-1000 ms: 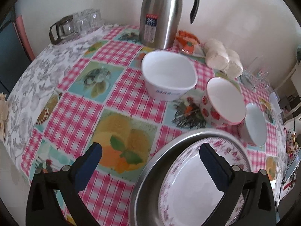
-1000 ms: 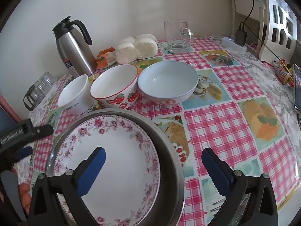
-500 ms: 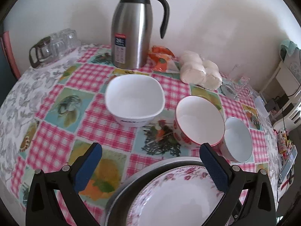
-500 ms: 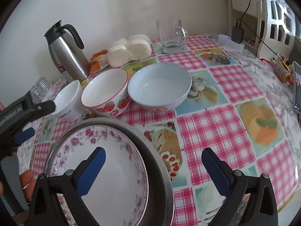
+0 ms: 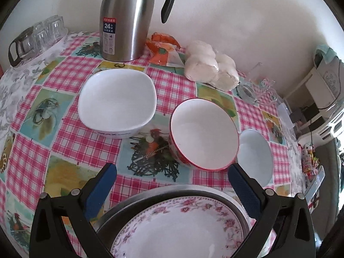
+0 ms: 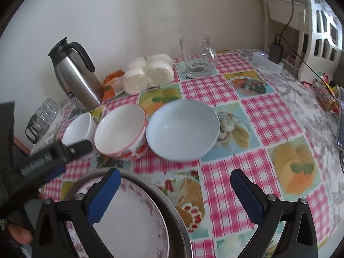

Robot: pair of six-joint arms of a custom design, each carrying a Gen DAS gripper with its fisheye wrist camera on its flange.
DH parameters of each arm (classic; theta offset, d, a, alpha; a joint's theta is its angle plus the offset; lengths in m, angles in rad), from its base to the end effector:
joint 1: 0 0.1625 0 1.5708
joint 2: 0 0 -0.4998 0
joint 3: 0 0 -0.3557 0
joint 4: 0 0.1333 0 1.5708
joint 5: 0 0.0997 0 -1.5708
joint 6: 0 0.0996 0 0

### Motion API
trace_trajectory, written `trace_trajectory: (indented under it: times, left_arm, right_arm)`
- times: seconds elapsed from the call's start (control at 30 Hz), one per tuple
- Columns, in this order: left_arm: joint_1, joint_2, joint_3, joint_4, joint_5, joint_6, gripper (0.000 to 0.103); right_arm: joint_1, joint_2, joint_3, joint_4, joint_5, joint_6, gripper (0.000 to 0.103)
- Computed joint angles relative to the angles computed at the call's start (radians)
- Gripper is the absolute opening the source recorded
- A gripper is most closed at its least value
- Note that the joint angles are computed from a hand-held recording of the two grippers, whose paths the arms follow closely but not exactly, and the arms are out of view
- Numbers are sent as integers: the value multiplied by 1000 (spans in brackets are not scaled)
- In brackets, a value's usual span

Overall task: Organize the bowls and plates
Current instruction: 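Move both grippers to the rim of the red-rimmed strawberry bowl, then close both grippers on the strawberry bowl rim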

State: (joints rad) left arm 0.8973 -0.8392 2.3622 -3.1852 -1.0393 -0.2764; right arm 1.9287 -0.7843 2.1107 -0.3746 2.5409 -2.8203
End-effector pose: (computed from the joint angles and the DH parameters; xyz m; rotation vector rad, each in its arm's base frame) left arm -0.1420 -0.4726 0.1027 0.4951 2.6295 -0.4418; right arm 0.1850 -0.3486 0.0667 -0.3312 -2.2114 1.0519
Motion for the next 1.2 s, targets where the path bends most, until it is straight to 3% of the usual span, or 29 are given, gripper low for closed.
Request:
trace_trajectory:
  times: [0.23,0.3,0.37,0.5,0.57,0.73,0.93,1.2]
  left_arm:
    - [18,20,-29,-3,-36,-19,101]
    - [25,26,-38,2,-47,-19,90]
    - [38,32,-52,20,-69,-29,81]
    - [60,45,-70,32,-102,-41,78]
    - [68,51,-76,30,-106,-44,75]
    - [78,66,-92,49,-91,-53,68]
    - [93,83,-113,71,-98,-44,61]
    - [119,102,-137,82,-129,-37,42]
  right_arm:
    - [-23,-25,-73,96,-30,21,102]
    - [-34,-32,-88,101,-46,4,98]
    - [-41,-28,-111,127,-49,1,86]
    - [-60,-10,-163,183,-70,-13,75]
    - [-66,2,-192,202,-77,-42,64]
    - [-79,40,-273,251,-69,-121,49]
    - [-103,81,-353,307,-64,-190,42]
    - [-133,129,-430,364,-58,-249,30]
